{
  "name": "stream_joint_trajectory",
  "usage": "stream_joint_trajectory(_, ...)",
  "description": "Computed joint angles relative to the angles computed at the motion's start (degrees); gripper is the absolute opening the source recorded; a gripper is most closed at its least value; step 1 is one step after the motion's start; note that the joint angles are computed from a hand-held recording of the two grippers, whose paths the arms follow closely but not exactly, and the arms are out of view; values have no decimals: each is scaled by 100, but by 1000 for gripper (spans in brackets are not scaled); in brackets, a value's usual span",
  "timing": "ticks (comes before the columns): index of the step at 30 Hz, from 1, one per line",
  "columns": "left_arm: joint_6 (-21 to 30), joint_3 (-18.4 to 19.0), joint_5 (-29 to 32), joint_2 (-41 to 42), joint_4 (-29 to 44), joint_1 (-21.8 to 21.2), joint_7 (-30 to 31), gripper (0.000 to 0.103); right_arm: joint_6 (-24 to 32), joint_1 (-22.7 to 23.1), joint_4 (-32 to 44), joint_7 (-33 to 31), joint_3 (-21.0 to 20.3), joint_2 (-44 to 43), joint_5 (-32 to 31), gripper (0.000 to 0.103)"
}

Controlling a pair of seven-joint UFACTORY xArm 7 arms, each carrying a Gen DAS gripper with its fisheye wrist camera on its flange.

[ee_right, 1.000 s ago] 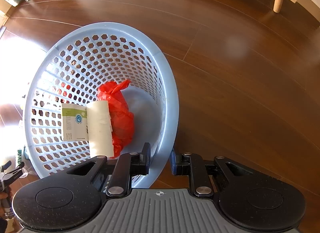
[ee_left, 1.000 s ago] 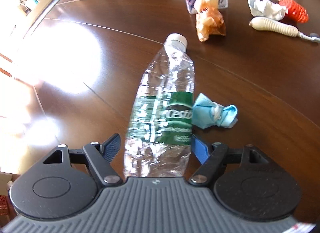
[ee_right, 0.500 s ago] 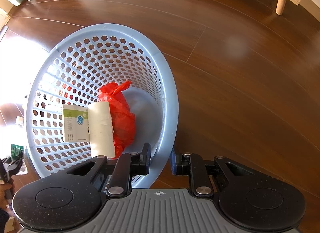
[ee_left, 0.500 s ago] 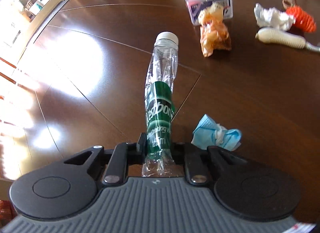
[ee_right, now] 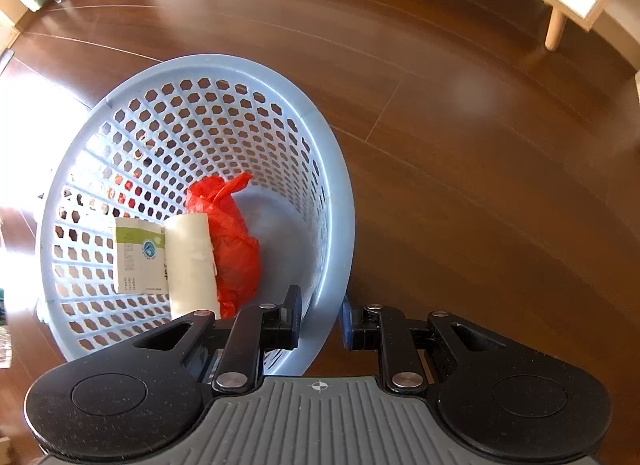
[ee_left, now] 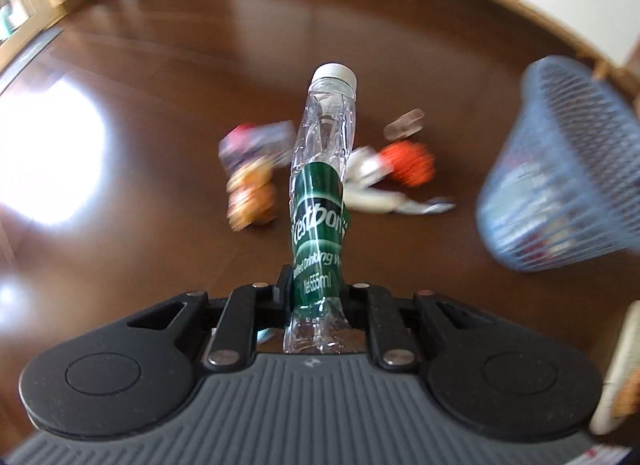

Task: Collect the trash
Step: 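Drop the water bottle into the wastebasket with the left gripper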

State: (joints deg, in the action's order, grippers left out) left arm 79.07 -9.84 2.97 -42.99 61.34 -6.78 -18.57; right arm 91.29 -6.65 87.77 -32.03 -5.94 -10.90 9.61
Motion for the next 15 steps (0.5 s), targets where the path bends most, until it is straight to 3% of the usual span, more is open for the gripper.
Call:
stream_joint_trajectory(6,-64,34,-726,1047,1369,-349,-22,13,-271,15,-214,-89,3,-145,-30,16)
stream_joint_trajectory(15,366,167,-1757,2817,3174,-873,73,14,80,72,-23,-26,-22,-284,22,16)
